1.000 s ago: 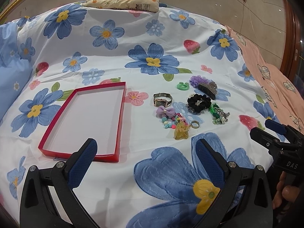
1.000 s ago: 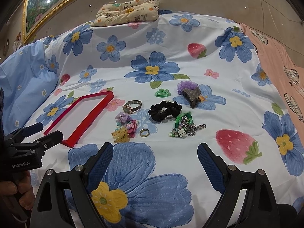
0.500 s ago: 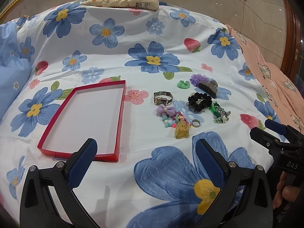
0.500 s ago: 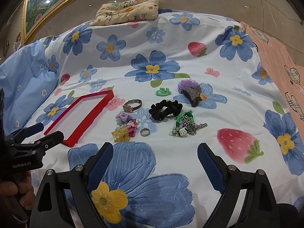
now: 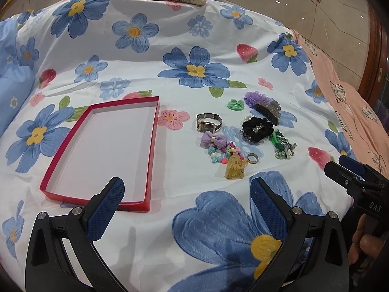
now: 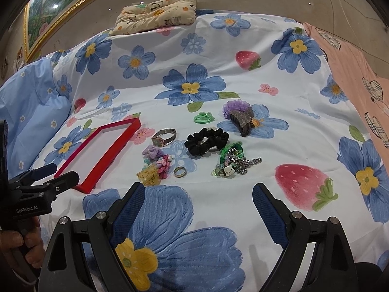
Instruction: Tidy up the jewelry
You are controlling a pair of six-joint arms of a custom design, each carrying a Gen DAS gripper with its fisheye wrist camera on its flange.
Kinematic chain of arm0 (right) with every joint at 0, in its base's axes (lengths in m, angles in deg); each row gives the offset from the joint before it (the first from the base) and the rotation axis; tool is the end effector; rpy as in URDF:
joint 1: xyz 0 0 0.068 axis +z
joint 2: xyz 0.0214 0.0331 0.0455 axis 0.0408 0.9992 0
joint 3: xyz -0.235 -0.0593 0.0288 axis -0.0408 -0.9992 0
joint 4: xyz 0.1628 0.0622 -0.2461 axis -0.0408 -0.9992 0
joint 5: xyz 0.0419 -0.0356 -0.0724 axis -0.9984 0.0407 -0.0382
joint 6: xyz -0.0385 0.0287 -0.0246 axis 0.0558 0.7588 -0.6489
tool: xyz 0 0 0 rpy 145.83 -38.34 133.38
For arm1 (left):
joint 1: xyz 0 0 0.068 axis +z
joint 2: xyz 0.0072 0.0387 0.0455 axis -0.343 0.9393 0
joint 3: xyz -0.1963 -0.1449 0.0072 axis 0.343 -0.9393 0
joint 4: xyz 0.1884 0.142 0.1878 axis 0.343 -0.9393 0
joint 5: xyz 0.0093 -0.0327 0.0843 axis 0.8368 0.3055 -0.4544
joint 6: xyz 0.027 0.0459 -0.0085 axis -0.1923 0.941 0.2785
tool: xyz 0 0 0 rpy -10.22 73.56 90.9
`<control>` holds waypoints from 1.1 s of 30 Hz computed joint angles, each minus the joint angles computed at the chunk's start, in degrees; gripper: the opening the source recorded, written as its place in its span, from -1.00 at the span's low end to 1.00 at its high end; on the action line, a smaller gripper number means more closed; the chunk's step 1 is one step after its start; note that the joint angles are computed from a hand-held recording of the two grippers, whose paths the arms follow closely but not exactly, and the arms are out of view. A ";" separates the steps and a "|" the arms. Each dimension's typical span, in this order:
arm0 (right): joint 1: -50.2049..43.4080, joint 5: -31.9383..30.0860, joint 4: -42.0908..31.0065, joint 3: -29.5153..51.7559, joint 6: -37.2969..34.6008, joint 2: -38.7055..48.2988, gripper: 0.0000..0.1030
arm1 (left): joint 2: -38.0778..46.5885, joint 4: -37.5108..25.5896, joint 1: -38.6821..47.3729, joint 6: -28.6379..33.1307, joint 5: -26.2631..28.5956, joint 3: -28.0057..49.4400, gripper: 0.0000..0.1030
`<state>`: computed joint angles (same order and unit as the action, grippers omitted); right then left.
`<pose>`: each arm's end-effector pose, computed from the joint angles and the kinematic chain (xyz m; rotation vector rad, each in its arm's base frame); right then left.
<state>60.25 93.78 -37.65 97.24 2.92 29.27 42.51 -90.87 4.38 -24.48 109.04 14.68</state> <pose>0.1129 0.1335 0.2244 0.3096 2.1989 0.0921 0.1885 0.0620 0.2532 0.4352 2.2692 -0.3279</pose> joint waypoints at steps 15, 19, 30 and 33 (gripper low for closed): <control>-16.41 -12.93 10.53 -0.94 -14.15 -0.90 0.71 | 14.17 4.78 -7.86 -5.61 -4.10 8.85 0.99; -21.62 -17.03 13.87 -0.24 -18.03 1.43 0.57 | 18.97 5.75 -10.45 -6.71 -5.93 12.03 0.90; -41.19 -37.16 28.03 4.85 -28.13 18.05 0.13 | 37.12 6.79 -17.75 -10.95 -9.37 25.87 0.73; -44.10 -40.43 30.65 7.68 -29.76 23.94 0.07 | 43.04 6.09 -19.85 -11.58 -10.31 31.20 0.61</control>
<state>16.15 53.35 -7.00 104.92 -26.85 53.21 85.55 -84.78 -15.46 -36.06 98.73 45.89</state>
